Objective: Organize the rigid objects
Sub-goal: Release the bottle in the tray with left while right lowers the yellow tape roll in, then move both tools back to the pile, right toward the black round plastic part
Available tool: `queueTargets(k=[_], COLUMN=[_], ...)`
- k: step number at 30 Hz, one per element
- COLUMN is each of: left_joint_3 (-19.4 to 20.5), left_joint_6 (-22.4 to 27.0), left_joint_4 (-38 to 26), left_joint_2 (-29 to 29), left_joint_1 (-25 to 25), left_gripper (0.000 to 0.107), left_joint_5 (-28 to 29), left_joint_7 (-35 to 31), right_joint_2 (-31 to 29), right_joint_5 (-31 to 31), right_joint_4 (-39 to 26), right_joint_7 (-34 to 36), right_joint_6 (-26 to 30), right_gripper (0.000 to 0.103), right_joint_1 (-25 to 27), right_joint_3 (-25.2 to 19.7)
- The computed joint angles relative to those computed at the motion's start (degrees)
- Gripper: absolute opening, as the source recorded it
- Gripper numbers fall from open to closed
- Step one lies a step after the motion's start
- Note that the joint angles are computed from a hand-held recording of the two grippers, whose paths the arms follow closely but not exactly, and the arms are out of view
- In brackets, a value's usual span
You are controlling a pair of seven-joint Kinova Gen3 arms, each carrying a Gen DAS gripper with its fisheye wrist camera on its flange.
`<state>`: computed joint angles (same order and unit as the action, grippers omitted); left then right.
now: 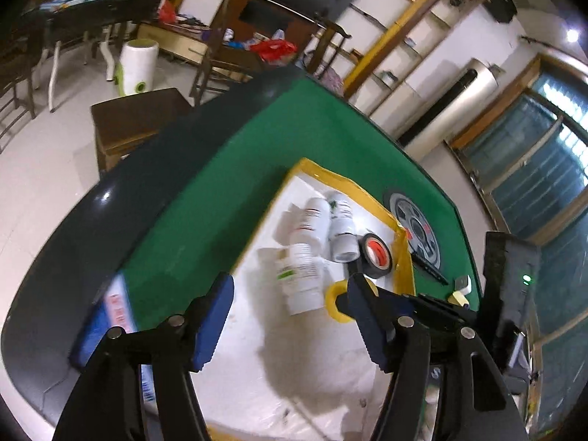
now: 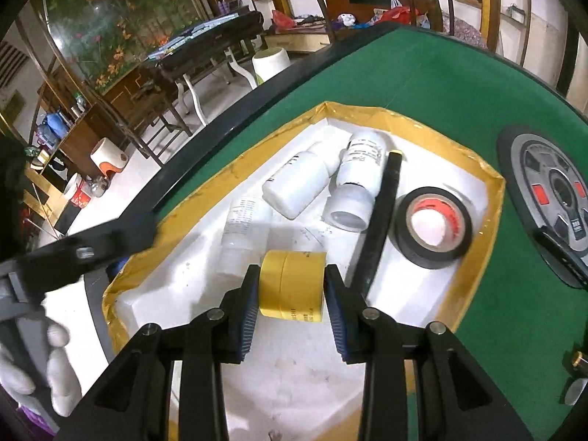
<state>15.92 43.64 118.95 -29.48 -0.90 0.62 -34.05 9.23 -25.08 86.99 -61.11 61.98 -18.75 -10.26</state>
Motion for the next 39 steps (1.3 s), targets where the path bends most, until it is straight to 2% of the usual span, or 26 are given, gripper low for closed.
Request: queueTargets(k=[1, 3, 4, 5, 9, 10, 11, 13, 16, 20, 26, 31, 34, 36, 39], left_joint_3=[-0.6, -0.9, -1.2, -1.1, 0.2, 0.6, 0.9, 2.6, 4.1, 8.6, 13.9, 17.0, 17.0, 17.6, 16.8], left_joint_6=[0.4, 0.9, 1.3, 1.4, 1.5, 1.2, 1.0, 0.7, 0.3, 0.0, -1.1, -0.2, 0.8, 2.6, 4.3], left_joint_4=[0.2, 0.7, 0.6, 0.7, 0.2, -0.1, -0.4, -1.6, -3.6, -8.0, -13.7, -18.5, -20.6, -22.4, -23.9], left_joint_2=[-0.6, -1.5, -1.6, -1.7, -2.0, -1.9, -1.6, -0.8, 1.5, 6.7, 14.9, 21.6, 24.4, 26.1, 27.4], left_joint_1=[0.1, -0.1, -0.1, -0.3, -0.5, -0.3, -0.2, -0.1, 1.5, 4.0, 7.8, 10.8, 13.2, 15.0, 17.5], left_gripper=[0.068, 0.068, 0.068, 0.068, 0.068, 0.068, 0.068, 0.068, 0.069, 0.07, 0.07, 0.07, 0.07, 0.07, 0.07], left_joint_5=[0.1, 0.3, 0.3, 0.4, 0.6, 0.7, 0.7, 0.7, 1.0, -0.6, -6.2, -11.6, -13.5, -16.6, -18.8], left_joint_7=[0.0, 0.2, 0.1, 0.1, 0.5, 0.5, 0.4, 0.8, 0.7, 0.9, 4.3, 9.1, 11.3, 13.6, 14.6], right_joint_2=[0.4, 0.3, 0.3, 0.4, -2.5, -3.7, -5.3, -8.1, -10.7, -11.5, -5.3, 1.2, 8.3, 11.3, 13.4], right_joint_5=[0.3, -0.8, -2.3, -3.3, -8.5, -9.6, -11.0, -13.5, -17.2, -19.5, -23.6, -25.9, -25.4, -23.9, -24.7], right_joint_4=[-0.3, 0.2, 0.3, -0.1, 1.3, 2.0, 3.3, 5.7, 8.6, 10.6, 8.1, 2.9, -4.4, -8.0, -9.9], right_joint_7=[-0.3, -0.2, 0.1, 0.2, 4.4, 5.9, 7.9, 11.6, 17.0, 22.1, 22.1, 18.8, 15.0, 12.5, 14.6], right_joint_6=[-0.2, -1.3, -1.3, -1.2, -1.2, -1.7, -2.6, -3.8, -3.5, -3.9, -5.0, -6.7, -1.1, 2.0, 7.3], right_gripper=[0.034, 0.043, 0.051, 0.054, 0.055, 0.059, 0.065, 0.069, 0.07, 0.071, 0.071, 0.071, 0.071, 0.071, 0.071], right_joint_1=[-0.3, 0.2, 0.9, 1.3, 4.9, 5.8, 7.0, 9.2, 12.7, 18.0, 30.3, 37.6, 40.4, 41.2, 44.1], right_joint_3=[-0.1, 0.0, 0.1, 0.1, 1.3, 1.8, 2.7, 4.9, 9.2, 14.7, 21.0, 21.6, 20.2, 18.8, 15.0])
